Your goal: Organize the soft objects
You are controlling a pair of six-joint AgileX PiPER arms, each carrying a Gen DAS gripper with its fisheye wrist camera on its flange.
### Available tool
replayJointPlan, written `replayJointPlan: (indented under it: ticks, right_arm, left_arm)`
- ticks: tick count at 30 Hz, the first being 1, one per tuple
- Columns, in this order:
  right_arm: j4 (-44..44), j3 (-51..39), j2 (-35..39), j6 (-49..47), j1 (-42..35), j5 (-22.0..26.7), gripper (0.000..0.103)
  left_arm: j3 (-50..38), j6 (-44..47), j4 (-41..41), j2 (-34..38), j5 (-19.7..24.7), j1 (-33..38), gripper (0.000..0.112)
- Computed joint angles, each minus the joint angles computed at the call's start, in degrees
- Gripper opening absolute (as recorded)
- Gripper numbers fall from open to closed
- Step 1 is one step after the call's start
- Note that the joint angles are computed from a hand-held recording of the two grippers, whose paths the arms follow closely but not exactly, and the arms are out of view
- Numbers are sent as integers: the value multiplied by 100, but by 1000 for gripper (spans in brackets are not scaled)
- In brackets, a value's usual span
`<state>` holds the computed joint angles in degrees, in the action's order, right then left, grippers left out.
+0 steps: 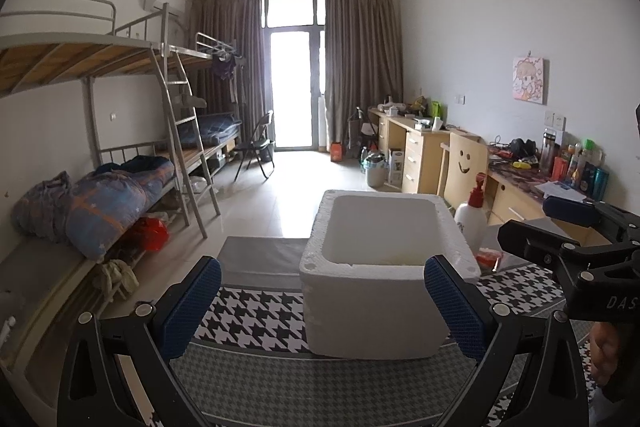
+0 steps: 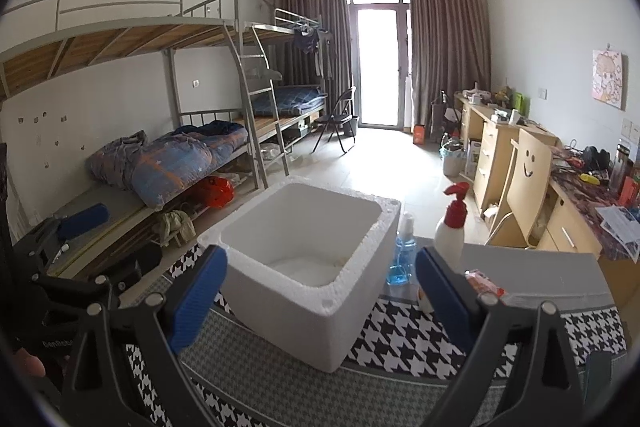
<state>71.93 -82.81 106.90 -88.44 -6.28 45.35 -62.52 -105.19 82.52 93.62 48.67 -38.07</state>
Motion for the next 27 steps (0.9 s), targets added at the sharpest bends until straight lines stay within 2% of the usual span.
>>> replayJointPlan:
  ticks: [4,10,15,20,27]
  right_arm:
    - [282,320,-177,-307,-143,57,102]
    - [656,952,-475,-772,-365,138,102]
    - [1137,1671,-815,-1477,-608,311,102]
    - [1431,2209,-1122,-1995,-787,378,102]
    - [1771,2687,-1371,-2541,-1078,630,102]
  left_arm:
    - [210,-238,113,-131,97,-185,102]
    - [500,-646,289,-256,384,-545,102]
    - [652,-958,435,-227,698,-872,102]
    - [804,-1270,497,-202,1244,-1268,102]
    - [904,-1445,451,-151,1604,-1575,102]
